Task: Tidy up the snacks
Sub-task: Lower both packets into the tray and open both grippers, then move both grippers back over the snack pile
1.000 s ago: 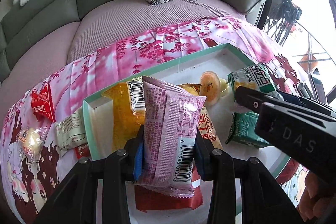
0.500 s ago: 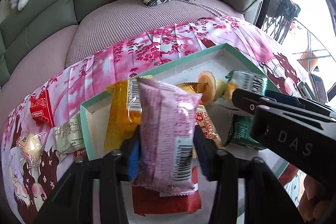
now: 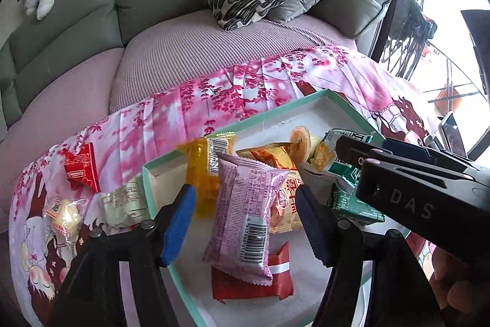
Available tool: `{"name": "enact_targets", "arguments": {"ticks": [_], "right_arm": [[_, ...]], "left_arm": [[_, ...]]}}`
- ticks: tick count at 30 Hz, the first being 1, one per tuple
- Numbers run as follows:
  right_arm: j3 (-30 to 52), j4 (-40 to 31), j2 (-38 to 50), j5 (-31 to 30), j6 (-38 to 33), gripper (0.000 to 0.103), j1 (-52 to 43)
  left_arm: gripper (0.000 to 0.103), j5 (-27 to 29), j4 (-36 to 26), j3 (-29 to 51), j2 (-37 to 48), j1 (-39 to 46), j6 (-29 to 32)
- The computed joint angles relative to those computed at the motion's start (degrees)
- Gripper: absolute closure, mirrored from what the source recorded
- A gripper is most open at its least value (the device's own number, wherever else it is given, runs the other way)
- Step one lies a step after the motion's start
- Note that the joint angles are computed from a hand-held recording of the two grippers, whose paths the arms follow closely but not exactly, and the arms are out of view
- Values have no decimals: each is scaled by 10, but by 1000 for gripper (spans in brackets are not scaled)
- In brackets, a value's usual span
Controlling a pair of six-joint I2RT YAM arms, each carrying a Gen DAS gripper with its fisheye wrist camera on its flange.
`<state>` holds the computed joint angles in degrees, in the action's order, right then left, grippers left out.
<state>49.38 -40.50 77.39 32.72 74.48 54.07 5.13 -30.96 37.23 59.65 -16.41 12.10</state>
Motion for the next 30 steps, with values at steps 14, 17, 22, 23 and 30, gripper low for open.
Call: {"name": "enact_targets", "arguments": {"ticks": [14,17,22,23,30], "right_arm": [[-10,7,9,-20,4,0,-17],[-12,8,13,-24,2,0,-20],[-8,10,19,-16,-3,0,-16],[-9,13,18,-14,-5,0,-15],[0,12,28,-11,-7,0,-11]], "left_arm": [[16,-4,2,19,36,103,-28],[14,-2,13,20,42,131,-38],[4,-9,33,19,47,160,-45],[3,-8,36,18,48,166,-44],[3,13,51,18,49,199,-49]]}}
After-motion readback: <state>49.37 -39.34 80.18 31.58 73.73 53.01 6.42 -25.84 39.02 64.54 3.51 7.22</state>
